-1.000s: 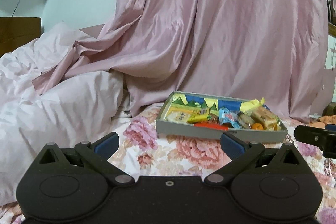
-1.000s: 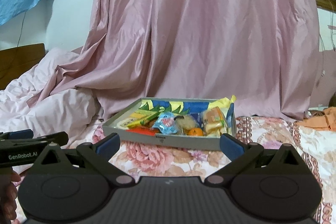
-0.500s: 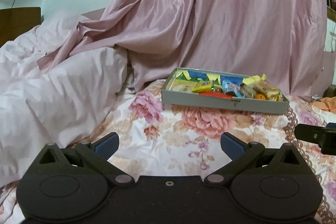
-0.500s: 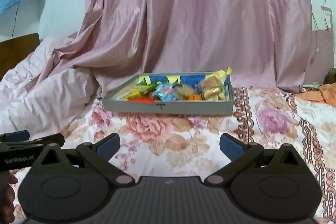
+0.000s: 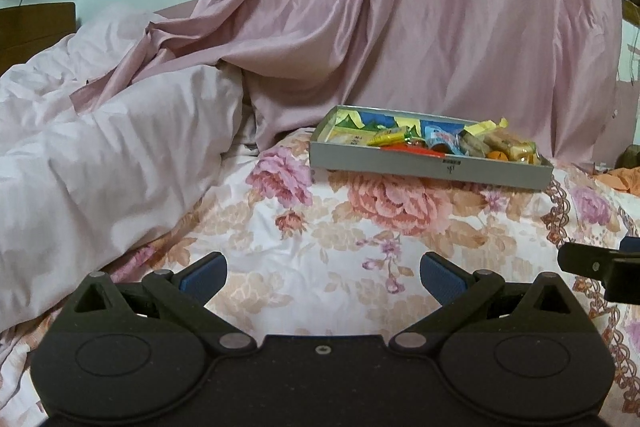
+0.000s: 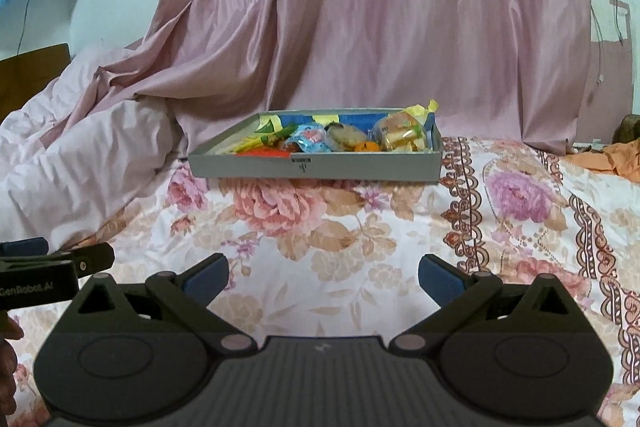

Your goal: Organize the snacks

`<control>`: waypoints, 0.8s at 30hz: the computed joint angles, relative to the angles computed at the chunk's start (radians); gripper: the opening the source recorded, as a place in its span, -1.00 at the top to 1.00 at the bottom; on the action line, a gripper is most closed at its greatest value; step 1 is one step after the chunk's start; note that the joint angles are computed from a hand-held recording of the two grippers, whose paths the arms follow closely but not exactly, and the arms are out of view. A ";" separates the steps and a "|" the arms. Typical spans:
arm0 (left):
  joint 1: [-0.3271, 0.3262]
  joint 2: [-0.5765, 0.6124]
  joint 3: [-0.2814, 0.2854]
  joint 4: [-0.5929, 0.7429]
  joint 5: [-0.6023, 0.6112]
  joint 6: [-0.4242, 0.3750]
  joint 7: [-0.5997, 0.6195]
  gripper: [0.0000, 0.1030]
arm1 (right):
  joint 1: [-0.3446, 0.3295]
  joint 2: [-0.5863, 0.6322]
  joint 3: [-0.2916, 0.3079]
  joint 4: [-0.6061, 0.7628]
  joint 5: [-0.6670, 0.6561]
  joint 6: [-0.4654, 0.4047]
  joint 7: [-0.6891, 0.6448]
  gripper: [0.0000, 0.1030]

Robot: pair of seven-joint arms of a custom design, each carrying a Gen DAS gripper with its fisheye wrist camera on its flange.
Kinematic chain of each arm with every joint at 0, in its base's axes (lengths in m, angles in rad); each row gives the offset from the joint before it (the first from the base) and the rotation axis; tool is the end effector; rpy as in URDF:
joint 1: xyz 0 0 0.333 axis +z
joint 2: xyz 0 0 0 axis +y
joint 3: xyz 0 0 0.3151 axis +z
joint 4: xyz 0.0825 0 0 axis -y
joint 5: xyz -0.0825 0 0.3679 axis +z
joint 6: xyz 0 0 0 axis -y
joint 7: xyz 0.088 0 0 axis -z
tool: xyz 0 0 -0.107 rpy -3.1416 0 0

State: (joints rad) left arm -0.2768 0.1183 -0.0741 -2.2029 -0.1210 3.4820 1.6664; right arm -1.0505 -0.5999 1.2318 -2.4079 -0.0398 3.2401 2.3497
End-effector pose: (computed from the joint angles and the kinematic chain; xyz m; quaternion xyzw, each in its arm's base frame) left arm 0.5473 -0.1834 0.4831 -0.4967 0.6734 -0.4440 0.3204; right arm 0.4788 0.1693 0.5045 -0.5041 0.6748 -0.3919 0.3700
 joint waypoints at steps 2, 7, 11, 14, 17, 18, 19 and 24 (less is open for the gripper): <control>-0.001 0.002 0.001 -0.002 0.001 -0.002 0.004 -0.99 | -0.002 -0.002 0.003 -0.004 0.000 -0.002 0.003 -0.99; 0.011 0.011 -0.004 -0.007 0.035 0.003 -0.014 -0.99 | -0.013 -0.011 0.014 -0.015 0.001 0.007 0.011 -1.00; 0.020 0.015 -0.008 -0.006 0.055 0.002 -0.037 -0.99 | -0.030 -0.020 0.028 -0.024 0.006 0.025 0.014 -1.00; 0.021 0.018 -0.007 -0.006 0.067 0.000 -0.049 -0.99 | -0.031 -0.017 0.031 -0.025 0.009 0.027 0.008 -0.99; 0.019 0.019 -0.002 -0.006 0.073 -0.002 -0.054 -0.99 | -0.035 -0.008 0.037 -0.028 0.011 0.036 0.002 -1.00; 0.020 0.020 -0.002 -0.006 0.076 -0.002 -0.057 -0.99 | -0.036 -0.008 0.039 -0.030 0.013 0.038 0.000 -1.00; 0.020 0.022 -0.002 -0.007 0.078 -0.001 -0.059 -0.99 | -0.039 -0.006 0.043 -0.030 0.014 0.040 -0.002 -1.00; 0.021 0.028 0.001 -0.007 0.095 -0.006 -0.071 -0.99 | -0.052 0.000 0.061 -0.028 0.019 0.041 -0.006 -0.99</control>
State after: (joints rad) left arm -0.2556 0.1463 -0.0736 -2.2098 -0.0264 3.4762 1.5958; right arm -1.1023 -0.6004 1.2928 -2.4359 -0.0211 3.2815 2.3436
